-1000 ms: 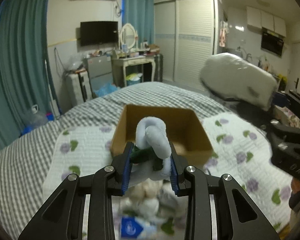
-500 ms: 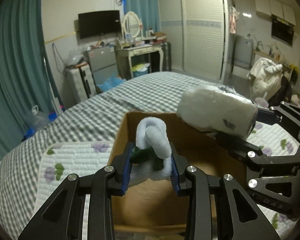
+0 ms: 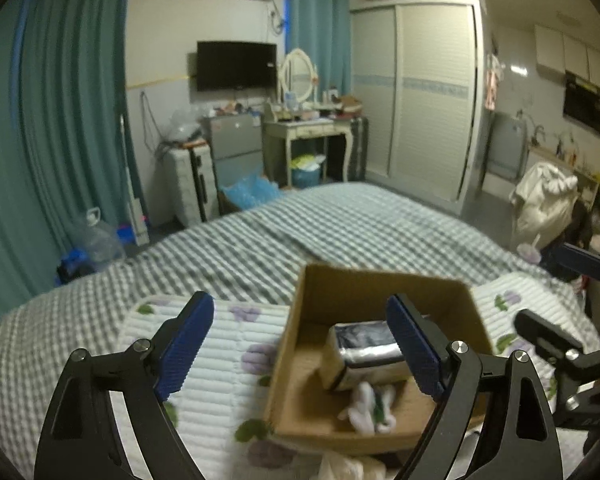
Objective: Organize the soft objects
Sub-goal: 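Grasp the blue Vinda tissue pack with the left gripper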
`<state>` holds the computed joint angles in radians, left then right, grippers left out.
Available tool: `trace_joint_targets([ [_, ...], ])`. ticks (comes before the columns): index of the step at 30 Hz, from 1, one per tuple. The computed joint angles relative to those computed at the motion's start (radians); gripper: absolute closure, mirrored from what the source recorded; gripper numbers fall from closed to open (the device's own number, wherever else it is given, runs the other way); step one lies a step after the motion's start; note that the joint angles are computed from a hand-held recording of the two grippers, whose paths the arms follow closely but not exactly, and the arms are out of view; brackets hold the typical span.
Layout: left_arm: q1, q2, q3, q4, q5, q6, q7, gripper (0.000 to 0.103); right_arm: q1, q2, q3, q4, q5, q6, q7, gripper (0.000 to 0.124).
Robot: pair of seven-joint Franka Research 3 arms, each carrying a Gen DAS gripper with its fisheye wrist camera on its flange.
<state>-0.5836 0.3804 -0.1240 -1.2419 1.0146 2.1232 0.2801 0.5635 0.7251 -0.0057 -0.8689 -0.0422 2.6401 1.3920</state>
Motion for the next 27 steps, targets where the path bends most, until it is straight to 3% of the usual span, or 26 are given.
trace_joint_targets([
  [6, -0.030, -0.152, -0.044, -0.134, 0.084, -0.059, -0.061, 0.011, 0.001, -0.325, -0.008, -0.418, -0.017, 0.144, 0.087, 0.027],
  [9, -0.032, -0.207, -0.090, -0.192, 0.117, -0.118, -0.092, 0.010, -0.004, -0.448, 0.007, -0.558, -0.049, 0.169, 0.131, 0.021],
  [13, -0.006, -0.279, -0.143, -0.309, 0.096, -0.108, -0.112, 0.010, -0.010, -0.578, 0.034, -0.741, -0.123, 0.231, 0.205, 0.021],
  [19, 0.007, -0.316, -0.203, -0.448, 0.140, -0.145, -0.236, 0.010, -0.042, -0.638, 0.100, -0.905, -0.152, 0.287, 0.280, 0.021],
  [26, 0.032, -0.301, -0.206, -0.562, 0.137, -0.059, -0.382, 0.010, -0.016, -0.576, 0.082, -0.967, -0.229, 0.311, 0.418, 0.021],
  [27, 0.042, -0.292, -0.203, -0.568, 0.092, -0.031, -0.354, 0.010, -0.005, -0.565, 0.068, -0.973, -0.256, 0.311, 0.452, 0.021],
])
